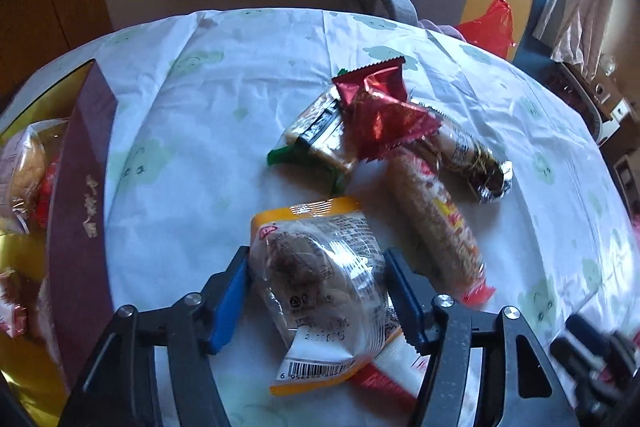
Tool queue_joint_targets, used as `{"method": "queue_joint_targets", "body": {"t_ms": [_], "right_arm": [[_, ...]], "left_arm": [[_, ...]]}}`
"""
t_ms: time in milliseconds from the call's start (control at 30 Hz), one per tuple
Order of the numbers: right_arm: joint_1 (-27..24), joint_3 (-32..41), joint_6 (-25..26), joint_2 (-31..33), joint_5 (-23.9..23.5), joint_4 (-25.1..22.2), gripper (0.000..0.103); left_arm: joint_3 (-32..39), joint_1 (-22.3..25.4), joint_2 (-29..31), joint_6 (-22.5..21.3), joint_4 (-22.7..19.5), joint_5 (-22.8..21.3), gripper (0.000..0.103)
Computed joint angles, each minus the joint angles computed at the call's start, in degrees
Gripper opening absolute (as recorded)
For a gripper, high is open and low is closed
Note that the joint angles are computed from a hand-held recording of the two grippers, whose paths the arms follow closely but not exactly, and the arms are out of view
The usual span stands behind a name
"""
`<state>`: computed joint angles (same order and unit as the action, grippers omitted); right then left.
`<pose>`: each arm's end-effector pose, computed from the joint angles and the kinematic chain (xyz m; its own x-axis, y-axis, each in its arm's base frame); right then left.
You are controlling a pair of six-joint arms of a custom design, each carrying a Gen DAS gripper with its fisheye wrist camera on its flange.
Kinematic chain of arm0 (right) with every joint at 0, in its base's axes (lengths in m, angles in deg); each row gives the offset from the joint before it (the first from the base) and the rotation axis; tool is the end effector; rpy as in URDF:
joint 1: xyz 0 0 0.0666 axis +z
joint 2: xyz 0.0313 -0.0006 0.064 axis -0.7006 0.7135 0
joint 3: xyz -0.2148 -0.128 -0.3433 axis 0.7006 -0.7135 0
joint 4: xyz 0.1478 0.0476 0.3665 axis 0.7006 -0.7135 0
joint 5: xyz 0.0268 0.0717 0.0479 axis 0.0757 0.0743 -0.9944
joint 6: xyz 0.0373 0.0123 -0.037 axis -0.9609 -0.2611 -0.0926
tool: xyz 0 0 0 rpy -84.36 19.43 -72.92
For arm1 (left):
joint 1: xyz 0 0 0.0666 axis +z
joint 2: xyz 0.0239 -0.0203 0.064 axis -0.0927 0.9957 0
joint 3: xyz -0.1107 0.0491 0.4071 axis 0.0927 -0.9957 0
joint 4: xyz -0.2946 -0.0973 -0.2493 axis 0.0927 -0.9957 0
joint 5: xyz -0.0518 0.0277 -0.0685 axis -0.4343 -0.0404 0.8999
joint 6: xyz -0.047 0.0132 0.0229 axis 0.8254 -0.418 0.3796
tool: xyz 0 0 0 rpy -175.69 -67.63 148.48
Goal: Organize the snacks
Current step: 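Grasp the clear bag with orange trim using the left gripper, then hold orange-trim bag in left gripper while right gripper grasps red foil packet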
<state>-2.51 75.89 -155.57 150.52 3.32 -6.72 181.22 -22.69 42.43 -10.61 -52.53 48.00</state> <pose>0.3706 0.3070 0.4116 -0.5570 0.6232 -0.5490 0.6488 0.7392 0.1807 0.6174 -0.2055 0.3908 -0.6230 0.6276 -0.4668 0.7424 0.6623 -0.1004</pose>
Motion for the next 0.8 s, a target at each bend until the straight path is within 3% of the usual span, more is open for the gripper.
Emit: {"method": "queue_joint_targets", "body": {"t_ms": [100, 267, 367, 567, 700, 800], "right_arm": [[-0.57, -0.50, 1.01, -0.84, -0.29, 1.17, 0.039], [-1.63, -0.31, 5.31, -1.73, -1.42, 4.02, 0.039], [-2.32, 0.36, 9.09, -1.92, -2.66, 6.09, 0.038], [-6.18, 1.44, 17.96, -1.79, -10.00, 12.75, 0.035], [-9.00, 5.39, 22.95, 0.74, -12.26, 12.00, 0.035], [-11.54, 8.25, 27.40, 2.07, -13.91, 14.14, 0.035]], "left_arm": [[-3.20, 1.07, -1.95, -2.90, 2.02, 0.55, 0.066], [-4.35, 1.40, -2.48, -1.69, 3.33, 1.92, 0.067], [-6.31, 1.14, -3.54, -3.13, 5.56, 1.03, 0.067], [-7.93, 1.36, -4.32, -3.95, 7.93, 1.88, 0.067], [-8.41, 1.71, -4.48, -4.30, 8.55, 3.20, 0.067], [-8.97, 1.96, -4.70, -4.35, 9.22, 3.86, 0.067]]}}
